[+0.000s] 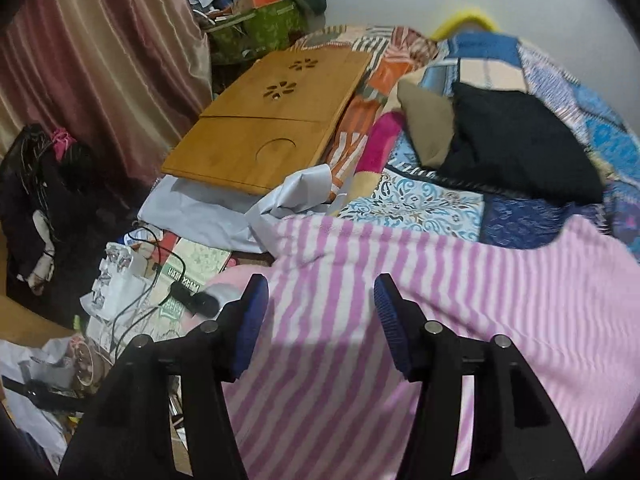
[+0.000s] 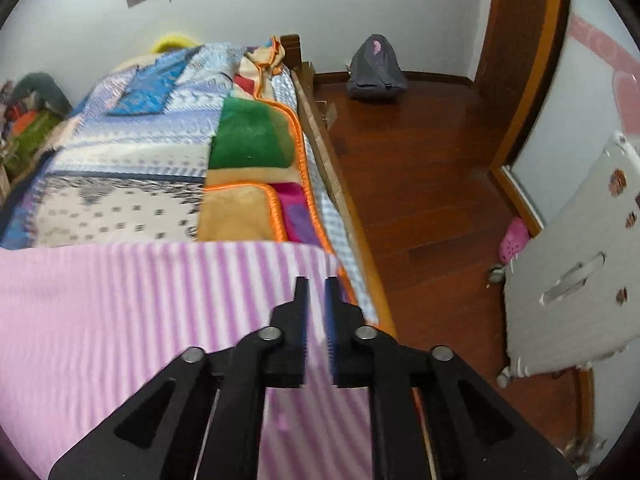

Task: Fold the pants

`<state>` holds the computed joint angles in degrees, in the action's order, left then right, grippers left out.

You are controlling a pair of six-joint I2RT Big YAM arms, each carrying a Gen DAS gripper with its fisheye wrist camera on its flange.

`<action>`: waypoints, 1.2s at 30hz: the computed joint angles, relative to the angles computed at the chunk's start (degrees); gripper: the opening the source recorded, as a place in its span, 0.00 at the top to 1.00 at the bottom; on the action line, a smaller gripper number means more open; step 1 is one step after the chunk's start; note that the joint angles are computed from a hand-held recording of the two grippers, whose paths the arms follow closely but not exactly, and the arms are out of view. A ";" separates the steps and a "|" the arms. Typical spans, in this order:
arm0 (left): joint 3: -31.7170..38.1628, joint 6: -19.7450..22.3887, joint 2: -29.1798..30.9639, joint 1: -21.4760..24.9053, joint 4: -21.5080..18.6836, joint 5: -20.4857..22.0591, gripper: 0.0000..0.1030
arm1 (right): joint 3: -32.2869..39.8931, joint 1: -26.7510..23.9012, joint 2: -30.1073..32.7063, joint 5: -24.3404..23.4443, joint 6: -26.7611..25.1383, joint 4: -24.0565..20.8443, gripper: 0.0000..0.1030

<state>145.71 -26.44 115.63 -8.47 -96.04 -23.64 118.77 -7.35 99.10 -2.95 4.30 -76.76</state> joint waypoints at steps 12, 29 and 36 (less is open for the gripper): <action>-27.17 -0.82 -18.83 1.14 6.92 2.14 0.41 | -13.67 -1.53 -16.69 2.67 4.77 -0.74 0.61; -41.36 -2.45 -24.46 1.51 13.77 5.40 0.60 | -23.79 -1.88 -18.91 -2.12 15.57 1.32 0.56; -39.82 -0.75 -23.61 -0.70 12.72 -1.77 0.77 | -26.29 -2.42 -17.90 -3.06 20.10 5.05 0.59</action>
